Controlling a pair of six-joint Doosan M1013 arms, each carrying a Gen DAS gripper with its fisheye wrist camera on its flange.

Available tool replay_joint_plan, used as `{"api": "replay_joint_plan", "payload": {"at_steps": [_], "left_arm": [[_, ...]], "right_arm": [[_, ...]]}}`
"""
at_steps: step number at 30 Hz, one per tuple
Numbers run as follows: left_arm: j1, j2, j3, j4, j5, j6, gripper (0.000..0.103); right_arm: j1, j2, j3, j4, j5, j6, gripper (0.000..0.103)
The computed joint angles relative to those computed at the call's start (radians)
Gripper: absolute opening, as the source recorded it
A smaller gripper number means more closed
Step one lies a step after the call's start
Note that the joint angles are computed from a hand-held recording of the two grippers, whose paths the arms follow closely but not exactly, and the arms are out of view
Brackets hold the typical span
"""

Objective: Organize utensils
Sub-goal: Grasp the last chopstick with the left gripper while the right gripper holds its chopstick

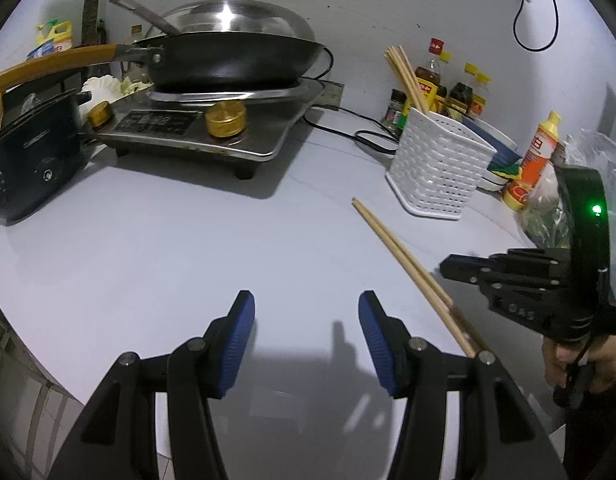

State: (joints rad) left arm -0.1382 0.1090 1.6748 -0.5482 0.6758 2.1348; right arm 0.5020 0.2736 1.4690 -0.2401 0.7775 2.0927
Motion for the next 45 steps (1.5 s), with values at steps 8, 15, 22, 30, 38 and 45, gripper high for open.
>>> {"api": "replay_joint_plan", "payload": {"at_steps": [8, 15, 22, 30, 38, 45], "left_arm": [[-0.015, 0.008, -0.011, 0.043, 0.014, -0.038, 0.054], [-0.032, 0.020, -0.026, 0.065, 0.025, -0.054, 0.054], [-0.071, 0.042, -0.047, 0.090, 0.043, -0.054, 0.054], [-0.142, 0.075, -0.076, 0.188, 0.060, -0.088, 0.054], [-0.191, 0.103, -0.094, 0.289, 0.075, -0.121, 0.054], [-0.198, 0.106, -0.093, 0.290, 0.060, -0.095, 0.049]], "right_arm": [[-0.007, 0.023, -0.017, 0.043, 0.001, -0.038, 0.013], [-0.002, 0.030, -0.016, 0.011, 0.000, -0.031, 0.007], [-0.017, -0.004, 0.024, 0.027, -0.031, -0.039, 0.005], [-0.024, -0.074, 0.090, 0.026, -0.106, -0.062, 0.005], [-0.036, -0.129, 0.143, 0.015, -0.152, -0.050, 0.005], [-0.045, -0.155, 0.171, 0.015, -0.179, -0.036, 0.005]]}}
